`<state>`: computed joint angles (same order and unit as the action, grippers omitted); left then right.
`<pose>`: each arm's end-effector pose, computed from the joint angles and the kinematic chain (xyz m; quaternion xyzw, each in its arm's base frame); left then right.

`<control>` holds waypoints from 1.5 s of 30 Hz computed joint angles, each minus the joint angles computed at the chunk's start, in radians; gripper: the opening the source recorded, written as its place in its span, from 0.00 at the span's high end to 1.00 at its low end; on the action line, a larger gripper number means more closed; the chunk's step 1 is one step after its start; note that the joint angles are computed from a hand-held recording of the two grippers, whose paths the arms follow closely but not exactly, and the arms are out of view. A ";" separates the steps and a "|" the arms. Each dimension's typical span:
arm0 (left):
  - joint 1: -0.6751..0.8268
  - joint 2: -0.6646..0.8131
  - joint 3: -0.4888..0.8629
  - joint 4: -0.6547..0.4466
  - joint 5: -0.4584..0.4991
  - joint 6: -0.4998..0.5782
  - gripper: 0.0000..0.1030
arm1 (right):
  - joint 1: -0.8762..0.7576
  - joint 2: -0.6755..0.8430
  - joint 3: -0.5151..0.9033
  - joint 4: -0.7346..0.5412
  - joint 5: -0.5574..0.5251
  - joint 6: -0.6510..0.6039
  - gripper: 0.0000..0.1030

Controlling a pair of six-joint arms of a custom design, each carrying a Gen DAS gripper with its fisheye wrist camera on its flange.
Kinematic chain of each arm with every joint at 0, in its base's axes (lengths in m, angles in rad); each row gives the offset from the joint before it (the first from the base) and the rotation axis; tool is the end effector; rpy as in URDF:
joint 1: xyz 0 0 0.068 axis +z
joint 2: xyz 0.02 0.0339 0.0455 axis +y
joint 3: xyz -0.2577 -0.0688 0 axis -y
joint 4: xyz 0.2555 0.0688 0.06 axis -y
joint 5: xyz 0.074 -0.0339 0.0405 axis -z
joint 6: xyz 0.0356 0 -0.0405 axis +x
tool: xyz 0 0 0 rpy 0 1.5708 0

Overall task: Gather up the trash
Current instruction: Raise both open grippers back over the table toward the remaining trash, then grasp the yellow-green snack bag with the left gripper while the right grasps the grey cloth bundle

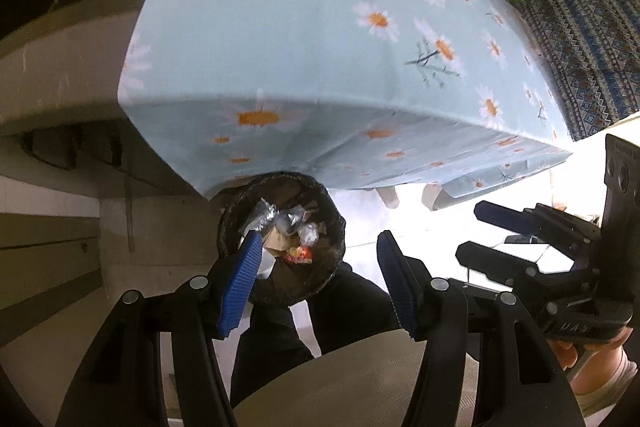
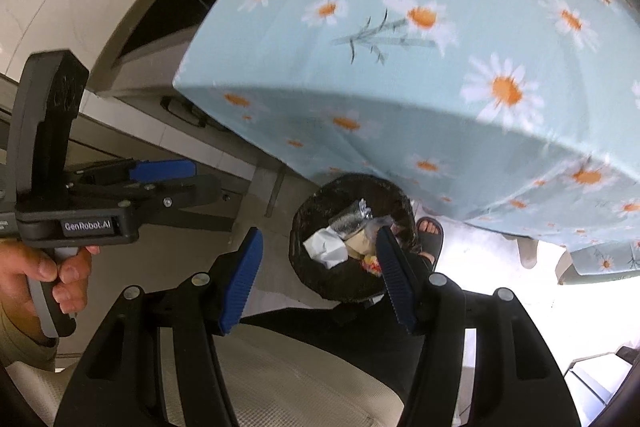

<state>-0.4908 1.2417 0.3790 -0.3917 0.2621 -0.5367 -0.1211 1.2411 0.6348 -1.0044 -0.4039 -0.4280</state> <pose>0.1563 -0.0940 0.0993 -0.0019 0.9793 -0.1891 0.0726 0.1769 -0.0074 0.1544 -0.1458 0.9686 0.1983 0.0356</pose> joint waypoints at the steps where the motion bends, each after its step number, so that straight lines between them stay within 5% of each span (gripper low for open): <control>1: 0.000 -0.005 0.010 -0.011 -0.005 0.001 0.44 | -0.007 0.005 0.017 -0.003 -0.004 -0.007 0.43; 10: -0.004 0.014 0.147 -0.076 -0.050 -0.003 0.44 | -0.070 0.125 0.172 -0.013 -0.028 -0.085 0.43; 21: -0.026 0.221 0.369 -0.081 -0.086 -0.015 0.44 | -0.144 0.340 0.400 -0.028 -0.039 -0.175 0.36; 24: -0.016 0.276 0.431 -0.092 -0.096 -0.008 0.44 | -0.160 0.428 0.493 -0.037 -0.039 -0.204 0.36; 26: -0.009 0.318 0.481 -0.102 -0.114 -0.011 0.34 | -0.168 0.488 0.560 -0.049 -0.042 -0.220 0.36; 45: 0.072 0.724 0.952 -0.249 -0.197 -0.016 0.34 | -0.136 1.088 1.329 -0.250 -0.089 -0.296 0.35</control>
<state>-0.4189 1.9658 1.3310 -0.6405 0.0651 -0.5527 -0.2567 2.3293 1.9641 -1.2546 -0.4928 -0.7242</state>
